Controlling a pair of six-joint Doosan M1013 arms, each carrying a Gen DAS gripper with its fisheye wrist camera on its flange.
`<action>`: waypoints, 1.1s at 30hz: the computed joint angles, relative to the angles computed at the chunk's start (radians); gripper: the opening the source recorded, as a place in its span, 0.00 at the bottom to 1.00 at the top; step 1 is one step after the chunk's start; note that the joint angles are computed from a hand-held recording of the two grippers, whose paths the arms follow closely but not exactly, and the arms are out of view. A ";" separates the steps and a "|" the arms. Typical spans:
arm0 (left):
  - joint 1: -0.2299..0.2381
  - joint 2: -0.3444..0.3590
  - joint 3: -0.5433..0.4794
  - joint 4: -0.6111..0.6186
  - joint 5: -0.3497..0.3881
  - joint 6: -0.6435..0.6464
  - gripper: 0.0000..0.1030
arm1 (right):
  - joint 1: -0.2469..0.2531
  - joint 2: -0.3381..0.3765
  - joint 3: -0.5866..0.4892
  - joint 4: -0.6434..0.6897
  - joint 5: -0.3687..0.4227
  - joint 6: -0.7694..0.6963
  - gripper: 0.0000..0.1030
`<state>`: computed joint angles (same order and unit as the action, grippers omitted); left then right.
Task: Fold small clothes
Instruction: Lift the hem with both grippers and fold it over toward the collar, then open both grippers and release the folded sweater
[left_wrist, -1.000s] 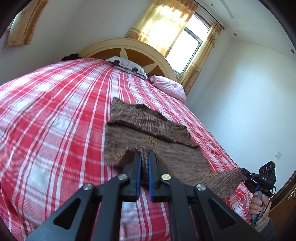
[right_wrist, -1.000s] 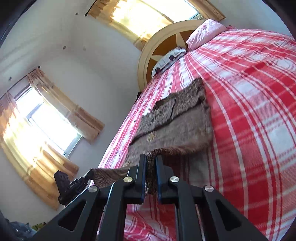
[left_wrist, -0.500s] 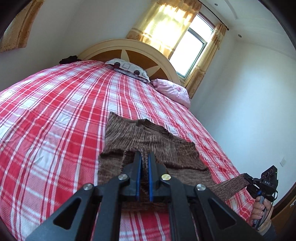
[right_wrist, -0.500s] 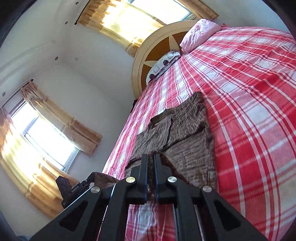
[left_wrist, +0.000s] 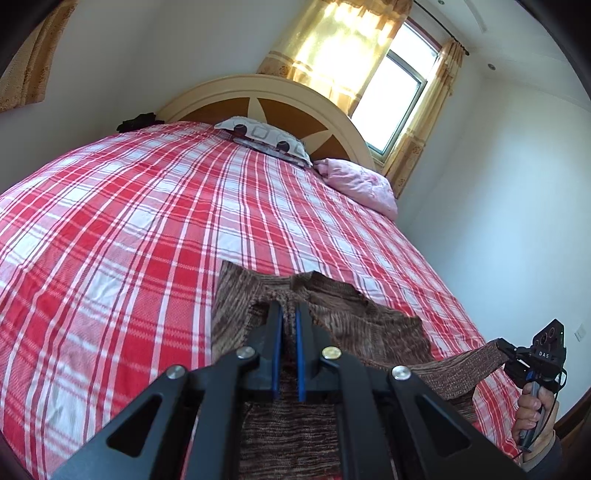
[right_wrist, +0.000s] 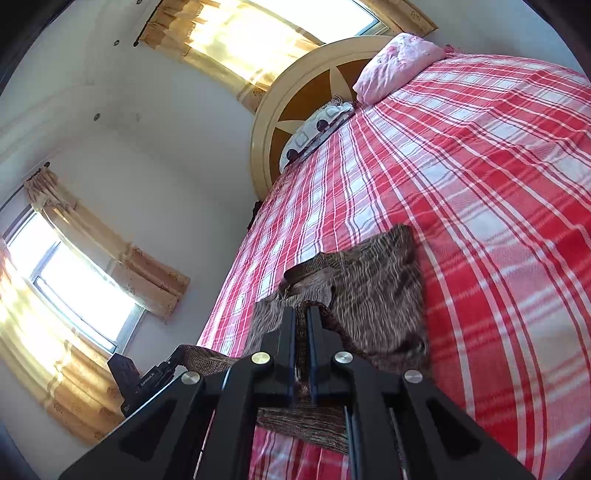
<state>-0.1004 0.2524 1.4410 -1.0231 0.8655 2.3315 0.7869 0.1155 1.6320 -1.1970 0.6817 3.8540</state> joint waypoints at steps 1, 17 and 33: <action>-0.006 0.012 -0.012 0.014 -0.006 -0.015 0.06 | -0.019 0.006 -0.008 0.030 -0.015 -0.037 0.05; -0.073 0.176 -0.185 0.235 -0.004 -0.194 0.07 | -0.225 0.075 -0.021 0.318 -0.157 -0.244 0.05; -0.092 0.146 -0.182 0.458 -0.021 -0.245 0.47 | -0.222 0.048 0.005 0.289 -0.205 -0.269 0.59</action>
